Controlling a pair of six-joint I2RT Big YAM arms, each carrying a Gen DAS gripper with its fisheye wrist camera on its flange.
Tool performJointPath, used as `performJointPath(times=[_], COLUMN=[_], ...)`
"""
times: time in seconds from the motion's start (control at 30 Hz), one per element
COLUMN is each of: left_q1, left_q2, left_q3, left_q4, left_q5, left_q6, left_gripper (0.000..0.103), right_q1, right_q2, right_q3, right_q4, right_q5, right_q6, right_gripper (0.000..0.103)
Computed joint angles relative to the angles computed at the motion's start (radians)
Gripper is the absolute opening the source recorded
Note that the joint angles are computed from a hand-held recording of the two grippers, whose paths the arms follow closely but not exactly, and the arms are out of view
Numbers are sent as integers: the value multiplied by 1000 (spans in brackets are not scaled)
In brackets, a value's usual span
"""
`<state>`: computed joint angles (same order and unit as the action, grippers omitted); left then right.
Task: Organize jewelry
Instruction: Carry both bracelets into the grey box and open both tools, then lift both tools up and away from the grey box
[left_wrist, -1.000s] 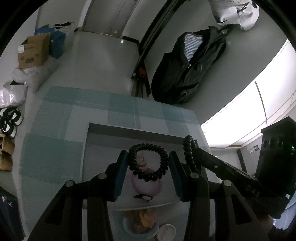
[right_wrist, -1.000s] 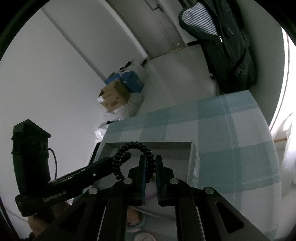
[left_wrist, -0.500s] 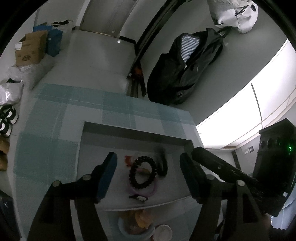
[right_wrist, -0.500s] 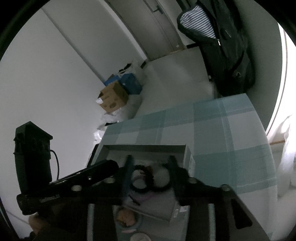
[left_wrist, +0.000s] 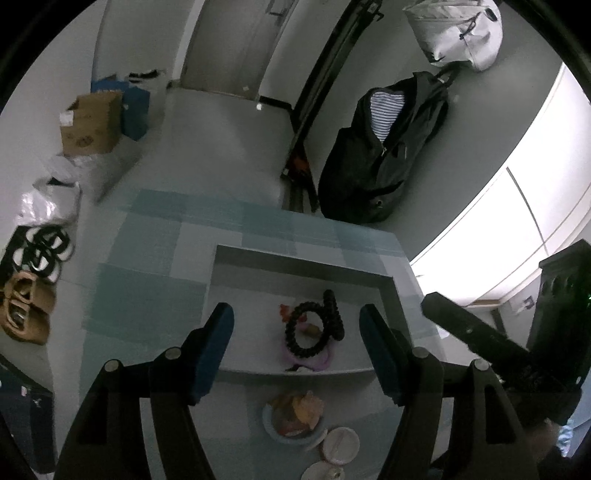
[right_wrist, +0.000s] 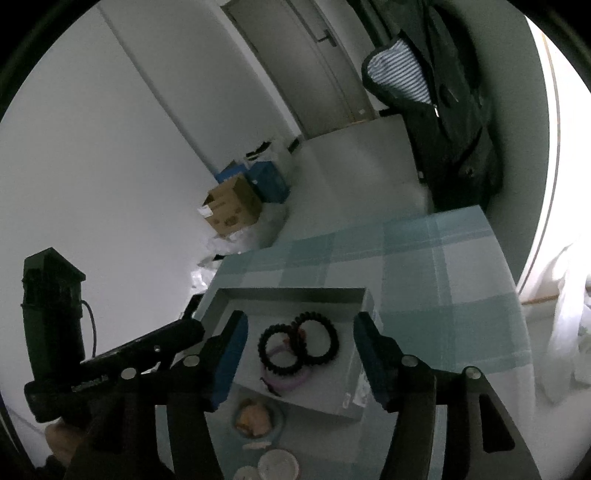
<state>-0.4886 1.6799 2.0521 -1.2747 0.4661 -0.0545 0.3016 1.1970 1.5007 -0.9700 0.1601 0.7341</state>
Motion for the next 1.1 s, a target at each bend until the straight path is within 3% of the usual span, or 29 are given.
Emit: performJointPath(times=[0.27,0.53,0.83,1.1], left_q1=[-31,-20,-27,-60], left_q2=[-108,-178,-233,-251], left_q3=[-125,-213,-285,-335], left_q4=[58,42,20,-53], left_q5=[-125,-98,-108,-141], left_q6=[85,87,44,120], left_gripper=[66,67,67,68], right_q1=[36,89,143,169], right_q2=[-43,-89,-121,-140], right_q3=[-23,-60,-91,-108], right_q4=[19,-4,-37,-65], right_q5=[32,75,97,90], right_q6=[-39,-35,-47,-12], right_gripper=[73,88,94,96])
